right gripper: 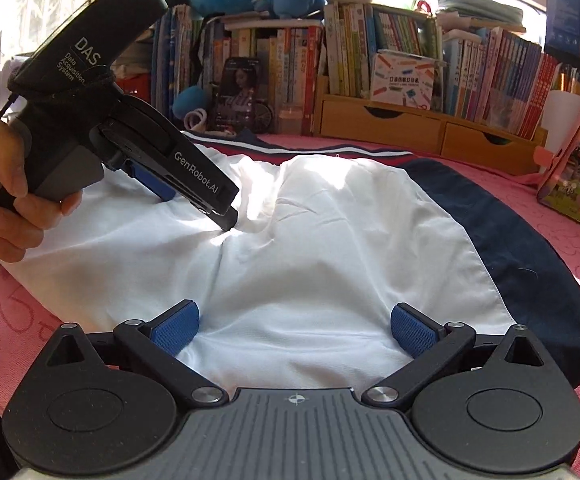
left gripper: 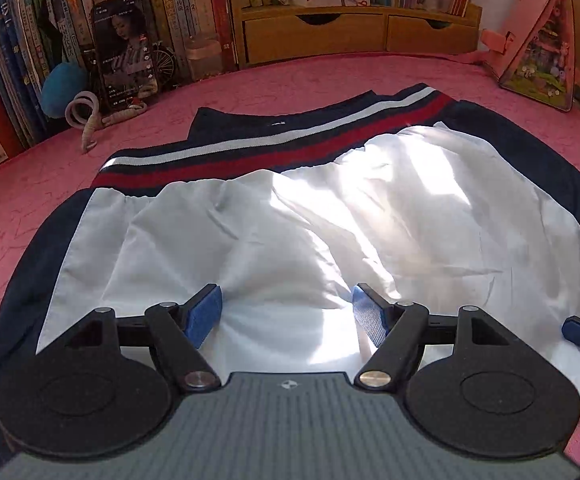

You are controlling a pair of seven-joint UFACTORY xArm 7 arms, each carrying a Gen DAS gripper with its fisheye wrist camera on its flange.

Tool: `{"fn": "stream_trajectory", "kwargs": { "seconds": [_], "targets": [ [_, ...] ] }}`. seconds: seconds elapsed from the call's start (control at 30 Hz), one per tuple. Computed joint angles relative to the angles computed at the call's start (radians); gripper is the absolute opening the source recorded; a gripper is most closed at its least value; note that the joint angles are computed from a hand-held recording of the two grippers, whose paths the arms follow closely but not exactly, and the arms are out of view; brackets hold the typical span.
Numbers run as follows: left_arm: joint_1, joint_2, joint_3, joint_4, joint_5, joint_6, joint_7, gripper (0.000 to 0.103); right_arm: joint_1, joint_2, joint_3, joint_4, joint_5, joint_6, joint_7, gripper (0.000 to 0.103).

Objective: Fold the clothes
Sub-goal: 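Press and smooth the white jacket body flat with the open left gripper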

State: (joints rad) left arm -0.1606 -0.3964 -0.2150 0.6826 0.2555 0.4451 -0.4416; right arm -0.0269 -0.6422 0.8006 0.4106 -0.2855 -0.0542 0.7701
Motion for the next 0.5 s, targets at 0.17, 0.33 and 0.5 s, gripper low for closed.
{"fn": "stream_trajectory", "kwargs": {
  "seconds": [0.17,0.33,0.5],
  "targets": [
    [0.074,0.122,-0.057,0.125,0.142,0.048,-0.154,0.08,-0.008,-0.004,0.008,-0.009,0.008,-0.02,0.009,0.103],
    [0.049,0.193,-0.011,0.187,0.182,0.061,-0.239,0.082,-0.022,-0.005,0.022,-0.011,0.016,-0.032,0.011,0.103],
    [0.039,0.189,-0.01,0.169,0.312,0.04,-0.313,0.085,-0.028,-0.004,0.027,-0.01,0.022,-0.036,0.006,0.103]
  ]
}}
